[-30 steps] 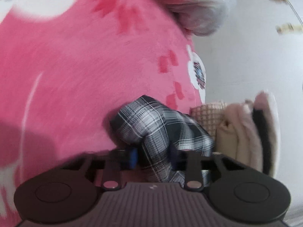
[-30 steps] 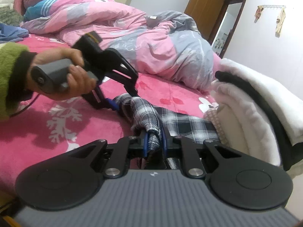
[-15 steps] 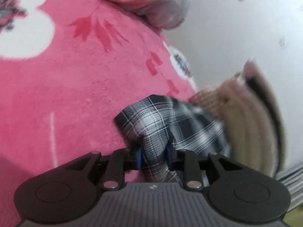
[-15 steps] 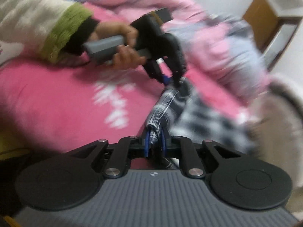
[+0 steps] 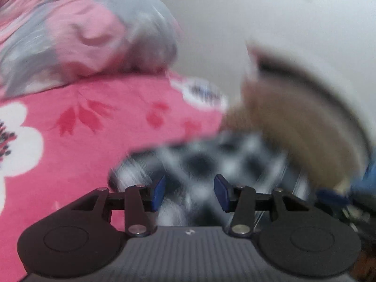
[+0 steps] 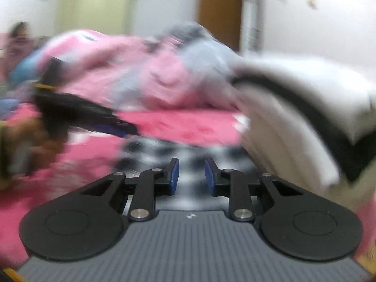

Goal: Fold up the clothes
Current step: 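Lower the plaid pants beside the clothes stack and open both grippers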

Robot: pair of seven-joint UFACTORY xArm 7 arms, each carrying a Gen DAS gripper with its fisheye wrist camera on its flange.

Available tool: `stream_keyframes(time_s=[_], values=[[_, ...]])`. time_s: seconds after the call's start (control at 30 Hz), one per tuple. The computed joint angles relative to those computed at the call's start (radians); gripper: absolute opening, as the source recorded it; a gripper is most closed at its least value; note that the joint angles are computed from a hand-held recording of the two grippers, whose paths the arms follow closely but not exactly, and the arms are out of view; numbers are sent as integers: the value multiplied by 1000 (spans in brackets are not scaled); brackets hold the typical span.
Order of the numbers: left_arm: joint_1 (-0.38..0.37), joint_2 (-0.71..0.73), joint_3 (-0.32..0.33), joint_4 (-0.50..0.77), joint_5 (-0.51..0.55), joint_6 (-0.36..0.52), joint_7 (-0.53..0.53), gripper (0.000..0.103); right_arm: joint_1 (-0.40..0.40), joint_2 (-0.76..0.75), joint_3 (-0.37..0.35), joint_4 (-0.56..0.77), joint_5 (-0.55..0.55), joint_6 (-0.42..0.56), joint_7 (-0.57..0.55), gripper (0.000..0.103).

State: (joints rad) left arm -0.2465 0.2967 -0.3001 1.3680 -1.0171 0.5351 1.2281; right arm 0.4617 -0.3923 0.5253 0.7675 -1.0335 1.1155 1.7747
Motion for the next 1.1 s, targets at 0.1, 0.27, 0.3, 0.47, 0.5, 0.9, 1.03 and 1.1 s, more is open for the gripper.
stream_keyframes(time_s=[0.1, 0.27, 0.3, 0.47, 0.5, 0.9, 1.03, 1.1], values=[[31, -34, -79, -83, -121, -137, 231, 50, -14, 48, 12, -55, 34, 2, 41, 20], [-31, -37, -23, -80, -133, -144, 238, 54, 22, 106, -12, 115, -50, 167, -113, 20], [-31, -39, -21, -81, -137, -142, 231, 55, 17, 114, -24, 134, -98, 157, -120, 20], [-26, -54, -16, -99, -184, -135, 277, 55, -41, 204, -167, 152, -201, -22, -173, 19], [-24, -53, -12, -96, -187, -115, 278, 56, -44, 187, -185, 112, -195, -63, -143, 19], [-29, -58, 18, -93, -197, -52, 292, 61, -125, 241, -208, 141, -191, -102, -105, 17], [-22, -56, 31, -75, -152, -3, 234, 61, -101, 242, -231, 139, -139, -59, -75, 17], [-7, -72, 37, -76, -151, 32, 202, 61, -66, 163, -196, 110, -104, -12, -25, 18]])
